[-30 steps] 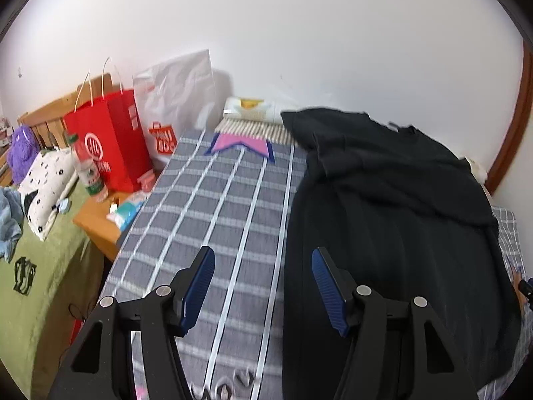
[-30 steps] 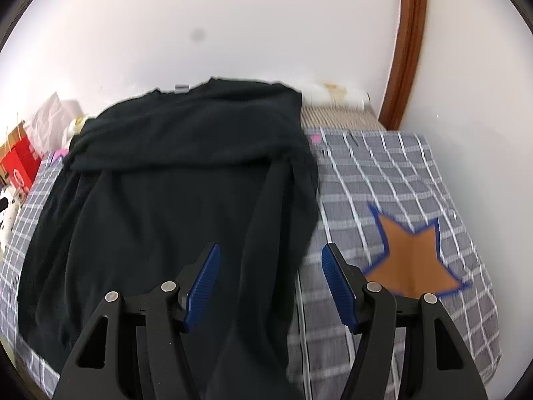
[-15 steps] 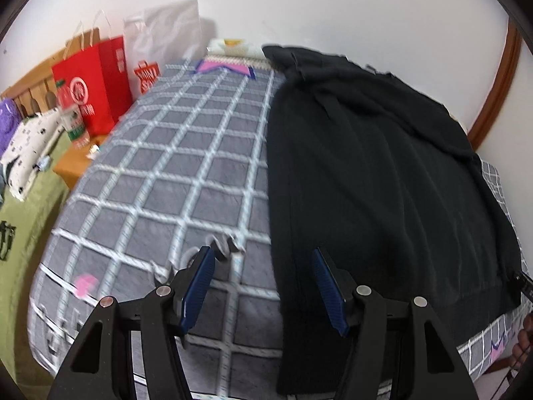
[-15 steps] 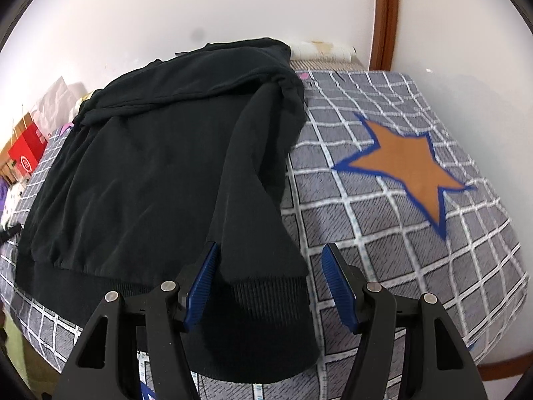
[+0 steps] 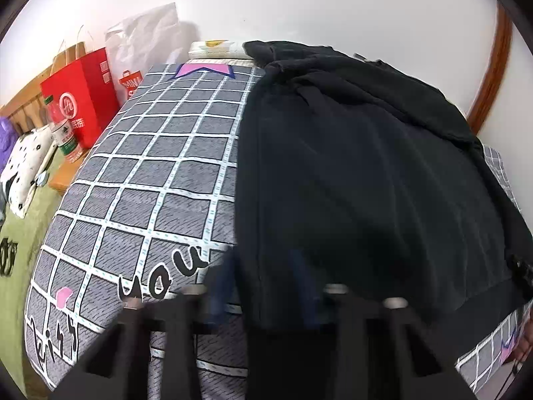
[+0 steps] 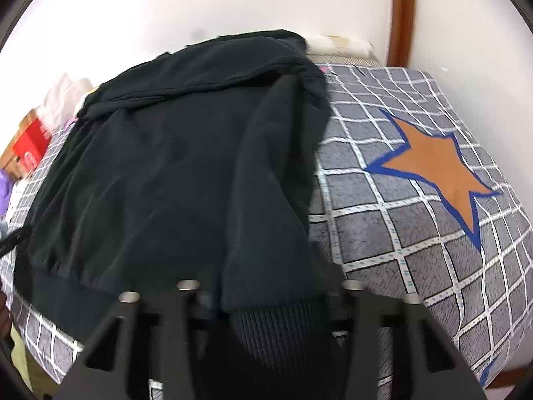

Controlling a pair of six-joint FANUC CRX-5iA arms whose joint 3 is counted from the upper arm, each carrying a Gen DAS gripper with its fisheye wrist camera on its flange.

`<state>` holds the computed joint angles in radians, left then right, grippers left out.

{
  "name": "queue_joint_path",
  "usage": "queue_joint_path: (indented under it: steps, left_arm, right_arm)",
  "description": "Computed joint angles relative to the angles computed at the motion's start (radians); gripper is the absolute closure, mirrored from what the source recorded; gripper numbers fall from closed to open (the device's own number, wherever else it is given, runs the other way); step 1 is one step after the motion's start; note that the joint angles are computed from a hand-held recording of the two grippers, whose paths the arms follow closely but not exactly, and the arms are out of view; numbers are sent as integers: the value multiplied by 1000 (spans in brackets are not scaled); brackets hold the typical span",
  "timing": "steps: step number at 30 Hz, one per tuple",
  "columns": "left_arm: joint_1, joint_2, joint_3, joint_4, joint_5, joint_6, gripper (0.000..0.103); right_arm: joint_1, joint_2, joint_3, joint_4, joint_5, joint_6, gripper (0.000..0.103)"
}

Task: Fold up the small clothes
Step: 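Grasp the ribbed hem with the right gripper and lift it, then carry the hem toward the collar with the right gripper and lay it down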

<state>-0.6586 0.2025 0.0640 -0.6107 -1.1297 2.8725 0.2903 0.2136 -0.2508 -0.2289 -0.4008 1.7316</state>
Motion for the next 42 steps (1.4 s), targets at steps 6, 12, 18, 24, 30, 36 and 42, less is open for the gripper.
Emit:
queue_joint_path:
  steps: [6, 12, 18, 24, 30, 36, 42]
  left_arm:
    - [-15, -49, -19, -24, 5, 50, 97]
    - [-79, -125, -25, -112, -28, 107, 97]
    - [-184, -173, 9, -228, -119, 173, 97]
    - [-239, -182, 44, -283, -169, 194, 97]
    - [-219, -160, 58, -275, -159, 169, 97]
    - [-165, -143, 74, -257, -118, 143, 97]
    - [-109, -134, 102, -257, -76, 106, 97]
  right_arm:
    - [11, -49, -39, 25, 22, -20, 82]
    - [-20, -154, -48, -131, -14, 127, 83]
    - [-56, -277, -82, -255, -48, 270, 82]
    - [-111, -341, -86, -344, -95, 343, 82]
    - [-127, -319, -60, -373, -113, 341, 82]
    - [-127, -280, -12, -387, -108, 333, 82]
    - [-131, -216, 82, -397, -112, 305, 81]
